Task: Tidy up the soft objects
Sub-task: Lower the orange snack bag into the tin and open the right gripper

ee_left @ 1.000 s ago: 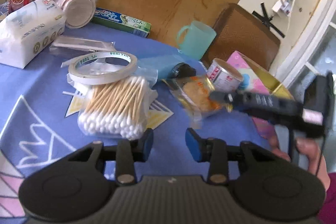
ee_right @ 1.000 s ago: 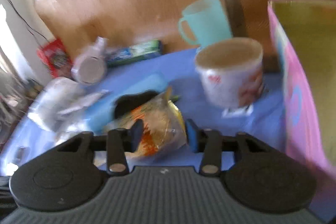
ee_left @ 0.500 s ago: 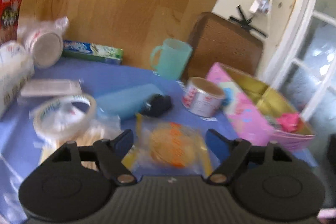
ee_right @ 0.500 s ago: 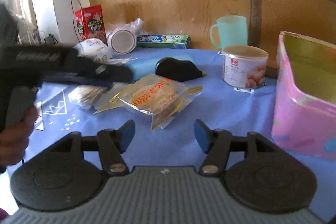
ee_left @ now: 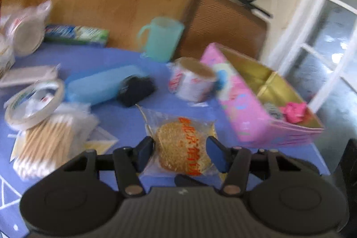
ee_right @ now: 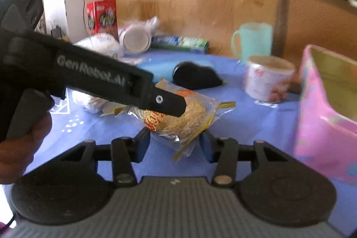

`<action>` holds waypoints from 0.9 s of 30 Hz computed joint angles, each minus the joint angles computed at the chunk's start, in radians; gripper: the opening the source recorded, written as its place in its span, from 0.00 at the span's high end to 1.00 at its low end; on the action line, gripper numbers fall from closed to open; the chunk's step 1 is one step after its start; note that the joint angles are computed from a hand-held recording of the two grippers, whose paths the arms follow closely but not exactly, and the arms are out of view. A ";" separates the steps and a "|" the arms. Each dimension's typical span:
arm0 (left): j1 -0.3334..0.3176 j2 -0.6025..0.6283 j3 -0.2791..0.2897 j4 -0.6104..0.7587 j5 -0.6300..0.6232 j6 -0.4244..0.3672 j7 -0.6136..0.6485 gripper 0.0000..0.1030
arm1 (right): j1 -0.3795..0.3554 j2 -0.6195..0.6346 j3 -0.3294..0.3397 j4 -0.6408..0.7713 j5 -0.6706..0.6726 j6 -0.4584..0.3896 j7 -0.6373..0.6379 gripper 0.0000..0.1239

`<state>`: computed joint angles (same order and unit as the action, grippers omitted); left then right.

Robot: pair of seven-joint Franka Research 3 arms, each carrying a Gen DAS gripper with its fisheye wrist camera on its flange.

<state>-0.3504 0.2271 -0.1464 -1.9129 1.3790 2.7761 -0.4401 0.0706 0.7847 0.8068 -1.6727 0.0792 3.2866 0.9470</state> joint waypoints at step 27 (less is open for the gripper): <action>-0.198 0.135 0.120 0.231 -0.126 -0.154 0.303 0.27 | 0.248 -0.096 -0.434 -0.007 0.136 0.431 0.391 0.46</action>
